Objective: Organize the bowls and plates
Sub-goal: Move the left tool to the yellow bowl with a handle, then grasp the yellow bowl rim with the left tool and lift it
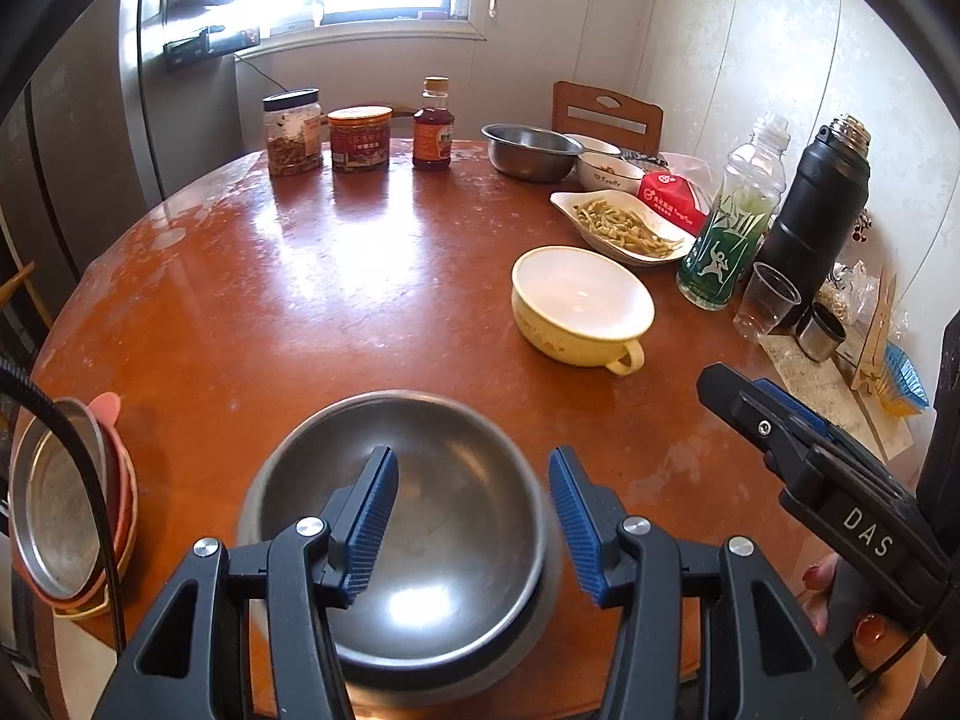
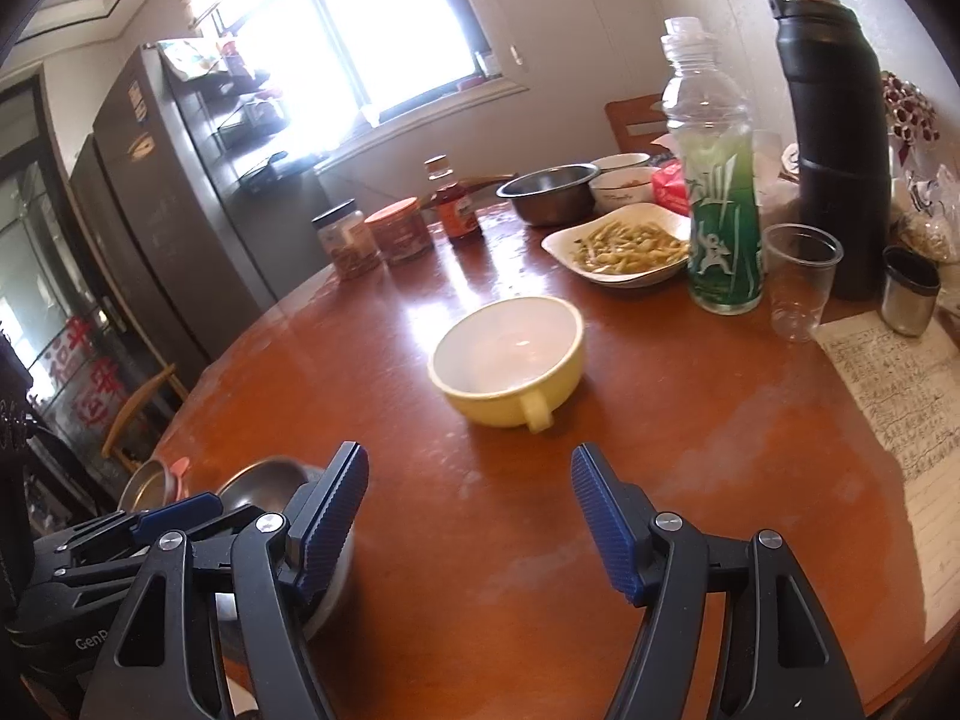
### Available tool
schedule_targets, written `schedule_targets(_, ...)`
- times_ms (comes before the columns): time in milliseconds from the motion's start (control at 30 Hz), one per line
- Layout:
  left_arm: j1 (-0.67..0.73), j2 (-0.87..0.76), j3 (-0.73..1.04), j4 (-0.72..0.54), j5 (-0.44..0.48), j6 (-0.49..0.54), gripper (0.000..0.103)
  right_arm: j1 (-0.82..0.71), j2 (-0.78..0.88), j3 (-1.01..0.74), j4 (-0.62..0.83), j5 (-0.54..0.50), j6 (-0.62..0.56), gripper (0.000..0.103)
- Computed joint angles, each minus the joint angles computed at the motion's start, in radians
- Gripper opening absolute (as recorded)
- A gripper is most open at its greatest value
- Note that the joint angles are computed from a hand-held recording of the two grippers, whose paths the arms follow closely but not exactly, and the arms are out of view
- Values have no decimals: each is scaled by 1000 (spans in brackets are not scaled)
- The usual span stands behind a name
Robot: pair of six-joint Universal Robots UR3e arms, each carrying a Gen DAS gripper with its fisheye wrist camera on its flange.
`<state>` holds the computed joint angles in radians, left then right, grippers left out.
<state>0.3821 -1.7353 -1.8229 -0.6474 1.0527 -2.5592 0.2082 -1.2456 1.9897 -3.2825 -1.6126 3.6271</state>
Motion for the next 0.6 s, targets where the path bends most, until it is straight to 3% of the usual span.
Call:
schedule_targets(333, -180, -200, 227, 16, 104, -148, 52, -134, 66, -44, 2, 71, -57, 72)
schedule_targets(600, -279, -427, 551, -103, 200, -277, 52, -209, 163, -186, 86, 121, -125, 71)
